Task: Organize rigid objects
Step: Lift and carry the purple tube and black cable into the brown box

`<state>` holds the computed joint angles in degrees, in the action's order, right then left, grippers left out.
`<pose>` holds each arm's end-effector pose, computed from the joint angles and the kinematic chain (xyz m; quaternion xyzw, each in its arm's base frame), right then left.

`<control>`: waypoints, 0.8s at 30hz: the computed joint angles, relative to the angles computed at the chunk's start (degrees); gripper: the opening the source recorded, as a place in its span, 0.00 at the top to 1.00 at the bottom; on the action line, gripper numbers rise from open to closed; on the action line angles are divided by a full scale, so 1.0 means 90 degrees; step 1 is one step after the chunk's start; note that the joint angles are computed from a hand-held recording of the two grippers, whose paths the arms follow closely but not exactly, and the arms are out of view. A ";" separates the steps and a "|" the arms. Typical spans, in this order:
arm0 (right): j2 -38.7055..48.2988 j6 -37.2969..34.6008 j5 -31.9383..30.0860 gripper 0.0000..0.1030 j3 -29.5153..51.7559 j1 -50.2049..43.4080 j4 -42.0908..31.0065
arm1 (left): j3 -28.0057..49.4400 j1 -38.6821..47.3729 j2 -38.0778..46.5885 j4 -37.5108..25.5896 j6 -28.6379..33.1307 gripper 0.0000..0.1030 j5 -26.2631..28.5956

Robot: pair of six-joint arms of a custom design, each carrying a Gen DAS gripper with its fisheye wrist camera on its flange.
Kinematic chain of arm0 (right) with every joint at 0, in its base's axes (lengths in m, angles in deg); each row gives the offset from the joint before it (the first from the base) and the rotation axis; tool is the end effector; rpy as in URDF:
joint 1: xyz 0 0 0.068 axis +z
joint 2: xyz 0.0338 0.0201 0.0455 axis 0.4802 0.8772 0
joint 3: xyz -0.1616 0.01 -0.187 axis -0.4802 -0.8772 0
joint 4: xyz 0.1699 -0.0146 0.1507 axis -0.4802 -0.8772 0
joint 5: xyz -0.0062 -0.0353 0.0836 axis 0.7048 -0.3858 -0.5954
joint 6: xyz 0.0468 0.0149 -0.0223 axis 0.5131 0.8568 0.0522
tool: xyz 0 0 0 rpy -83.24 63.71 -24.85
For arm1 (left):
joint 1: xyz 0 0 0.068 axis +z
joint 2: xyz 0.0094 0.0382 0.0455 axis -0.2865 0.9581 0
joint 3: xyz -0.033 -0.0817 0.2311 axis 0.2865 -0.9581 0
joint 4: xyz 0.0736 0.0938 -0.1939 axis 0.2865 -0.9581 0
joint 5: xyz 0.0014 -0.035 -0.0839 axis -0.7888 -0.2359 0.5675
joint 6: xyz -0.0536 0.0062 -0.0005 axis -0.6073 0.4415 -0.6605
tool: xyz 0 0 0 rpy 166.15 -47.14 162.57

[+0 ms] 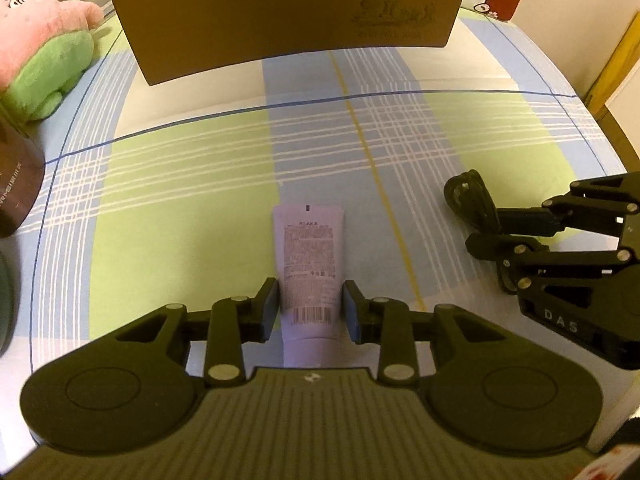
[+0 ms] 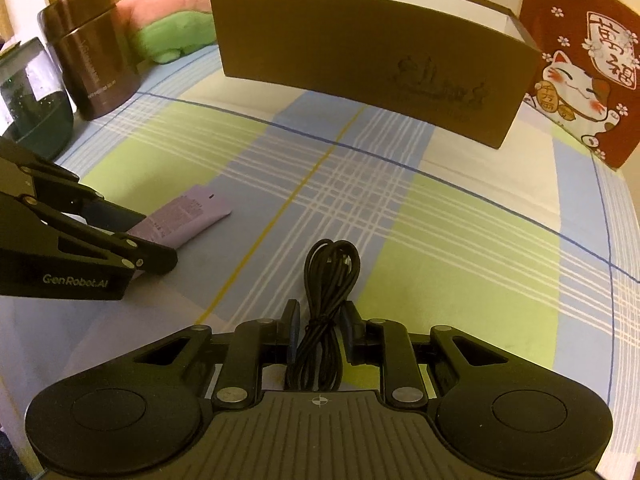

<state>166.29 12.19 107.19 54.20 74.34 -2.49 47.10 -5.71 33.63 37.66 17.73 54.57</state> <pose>0.1845 0.1704 0.0347 -0.0061 0.9534 0.0364 0.2995 0.2698 0.0410 0.0671 0.3166 0.9251 -0.0675 0.1985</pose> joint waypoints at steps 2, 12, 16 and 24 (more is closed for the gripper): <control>0.0021 0.0030 0.0056 0.82 0.0005 0.0041 0.0006 | -0.0010 -0.0019 0.0001 0.0032 -0.0033 0.72 -0.0021; 0.0068 0.0161 0.0219 0.84 -0.0080 0.0190 0.0169 | -0.0250 0.0048 -0.0111 0.0231 -0.0060 0.72 0.0042; 0.0008 0.0206 0.0158 0.86 -0.0170 0.0242 0.0222 | -0.0336 0.0146 -0.0189 0.0144 0.0105 0.72 0.0137; -0.0275 0.0592 -0.0173 0.88 -0.0398 0.0267 0.0276 | -0.0390 0.0418 -0.0323 -0.0211 0.0265 0.73 0.0295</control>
